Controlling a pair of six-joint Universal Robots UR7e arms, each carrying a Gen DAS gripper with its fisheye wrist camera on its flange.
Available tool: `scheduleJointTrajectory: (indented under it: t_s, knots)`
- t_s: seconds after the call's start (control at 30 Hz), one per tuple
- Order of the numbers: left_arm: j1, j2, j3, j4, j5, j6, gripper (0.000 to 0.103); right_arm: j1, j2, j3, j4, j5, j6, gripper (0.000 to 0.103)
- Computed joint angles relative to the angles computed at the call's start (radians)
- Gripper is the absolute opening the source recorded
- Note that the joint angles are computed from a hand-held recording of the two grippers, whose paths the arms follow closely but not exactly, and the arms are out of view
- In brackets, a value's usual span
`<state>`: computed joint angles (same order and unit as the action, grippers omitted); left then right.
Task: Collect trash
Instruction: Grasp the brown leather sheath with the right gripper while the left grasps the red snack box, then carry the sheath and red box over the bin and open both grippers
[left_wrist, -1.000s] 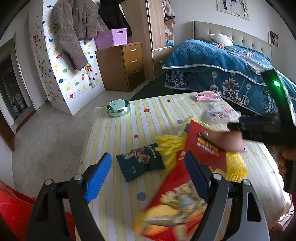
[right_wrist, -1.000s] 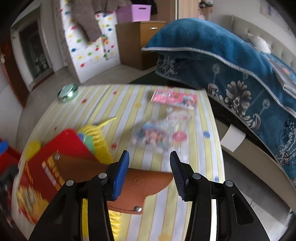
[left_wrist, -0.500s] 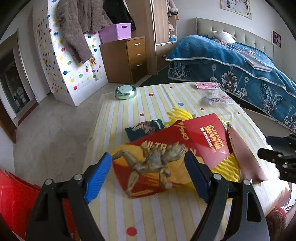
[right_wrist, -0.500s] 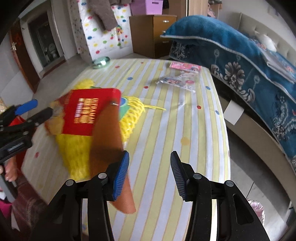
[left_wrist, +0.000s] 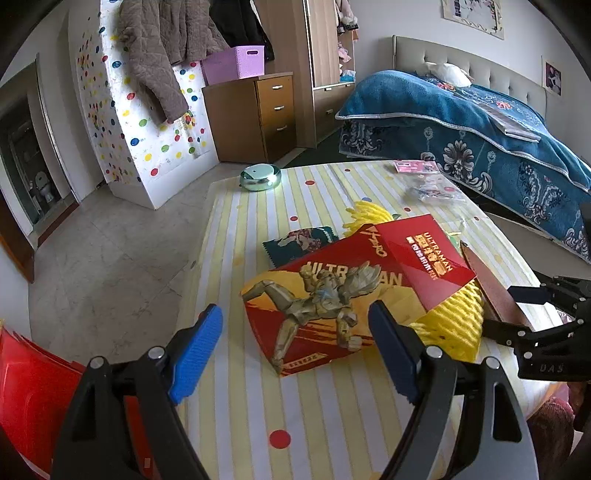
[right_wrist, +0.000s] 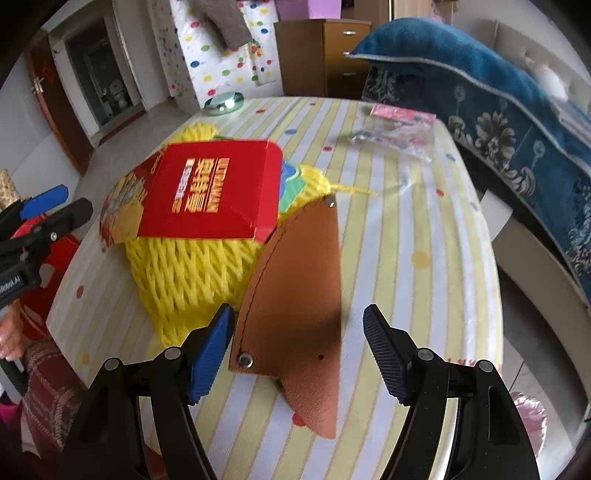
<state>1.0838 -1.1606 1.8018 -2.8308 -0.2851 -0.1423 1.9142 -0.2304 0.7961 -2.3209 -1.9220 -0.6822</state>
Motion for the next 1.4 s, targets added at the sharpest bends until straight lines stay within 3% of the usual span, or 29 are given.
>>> scheduleJointTrajectory:
  t_s: [0.03, 0.2, 0.3, 0.43, 0.7, 1.0, 1.23, 1.4]
  knots:
    - [0.0, -0.003, 0.003, 0.004, -0.001, -0.004, 0.079, 0.001, -0.007, 0.017, -0.023, -0.005, -0.003, 0.055]
    - [0.001, -0.02, 0.025, 0.018, -0.013, 0.008, 0.083, 0.008, -0.066, 0.131, -0.196, 0.024, -0.008, 0.054]
    - [0.006, -0.027, 0.022, 0.072, -0.043, 0.001, 0.084, 0.01, -0.088, 0.163, -0.236, 0.051, 0.0, 0.054]
    - [0.011, -0.018, 0.009, 0.154, -0.06, -0.01, 0.084, 0.013, -0.095, 0.162, -0.234, 0.069, 0.002, 0.054]
    - [0.047, 0.039, -0.026, 0.11, -0.093, 0.073, 0.083, 0.021, -0.101, 0.14, -0.198, 0.073, 0.021, 0.054]
    - [0.062, 0.075, -0.065, -0.013, -0.126, 0.175, 0.041, 0.021, -0.106, 0.15, -0.205, 0.069, 0.031, 0.054]
    - [0.039, 0.058, -0.066, -0.043, -0.103, 0.135, 0.003, 0.021, -0.132, 0.184, -0.235, 0.084, 0.025, 0.054]
    - [-0.006, 0.02, -0.032, -0.12, -0.061, 0.115, 0.0, 0.025, -0.174, 0.244, -0.287, 0.106, 0.025, 0.054]
